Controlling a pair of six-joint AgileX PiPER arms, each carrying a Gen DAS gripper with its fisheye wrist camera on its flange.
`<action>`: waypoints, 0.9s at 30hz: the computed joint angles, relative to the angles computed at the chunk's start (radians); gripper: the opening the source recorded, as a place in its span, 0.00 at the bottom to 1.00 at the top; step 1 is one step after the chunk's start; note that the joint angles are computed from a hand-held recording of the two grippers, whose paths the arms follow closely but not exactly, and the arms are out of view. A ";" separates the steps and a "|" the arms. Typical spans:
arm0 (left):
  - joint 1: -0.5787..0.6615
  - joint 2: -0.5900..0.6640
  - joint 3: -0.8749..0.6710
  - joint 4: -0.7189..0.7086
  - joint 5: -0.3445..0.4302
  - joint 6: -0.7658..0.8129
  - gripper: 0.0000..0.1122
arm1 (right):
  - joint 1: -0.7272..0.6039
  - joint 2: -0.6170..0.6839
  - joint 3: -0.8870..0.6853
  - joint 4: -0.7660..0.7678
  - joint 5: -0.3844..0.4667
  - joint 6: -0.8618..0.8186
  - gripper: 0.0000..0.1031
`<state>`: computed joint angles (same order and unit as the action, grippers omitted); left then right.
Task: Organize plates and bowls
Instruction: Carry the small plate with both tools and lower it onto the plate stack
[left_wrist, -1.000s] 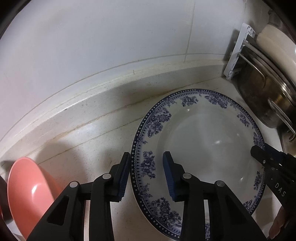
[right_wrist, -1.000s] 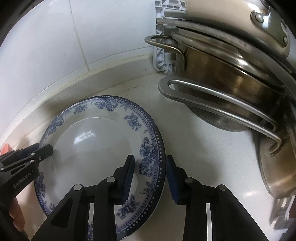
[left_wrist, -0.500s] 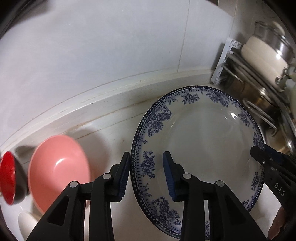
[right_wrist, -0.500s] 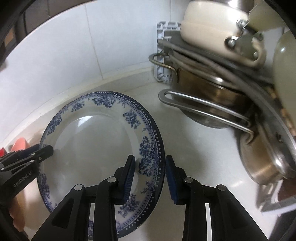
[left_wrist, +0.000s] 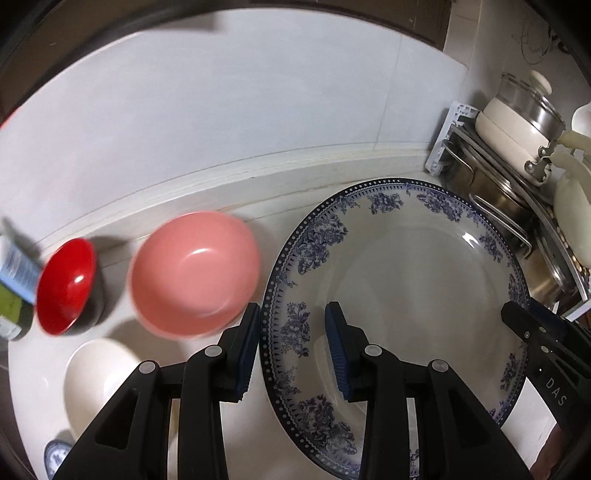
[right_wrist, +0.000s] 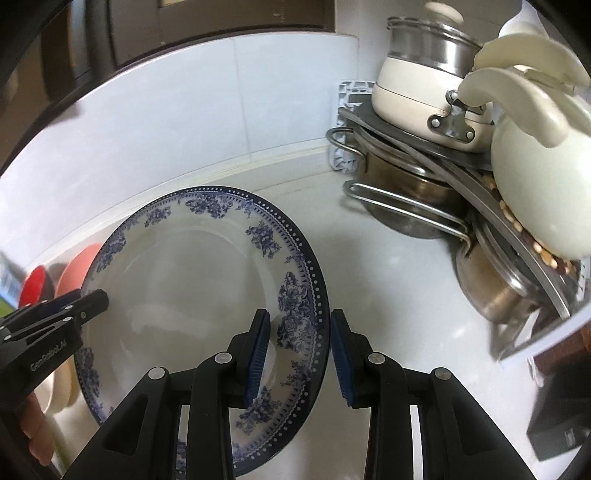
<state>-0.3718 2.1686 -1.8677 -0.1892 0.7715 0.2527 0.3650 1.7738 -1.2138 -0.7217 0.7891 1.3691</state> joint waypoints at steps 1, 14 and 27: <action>0.013 -0.024 0.037 -0.011 -0.016 0.014 0.32 | 0.020 -0.005 0.002 -0.002 0.012 0.012 0.33; 0.209 -0.279 0.374 -0.135 -0.105 0.193 0.32 | 0.266 -0.020 -0.083 -0.006 0.169 0.079 0.33; 0.485 -0.463 0.596 -0.216 -0.150 0.355 0.31 | 0.471 0.111 -0.307 0.010 0.229 0.040 0.33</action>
<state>0.1131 1.7057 -1.2720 -0.4048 0.6218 0.6082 0.8358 1.8845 -1.5209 -0.7112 1.0183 1.4091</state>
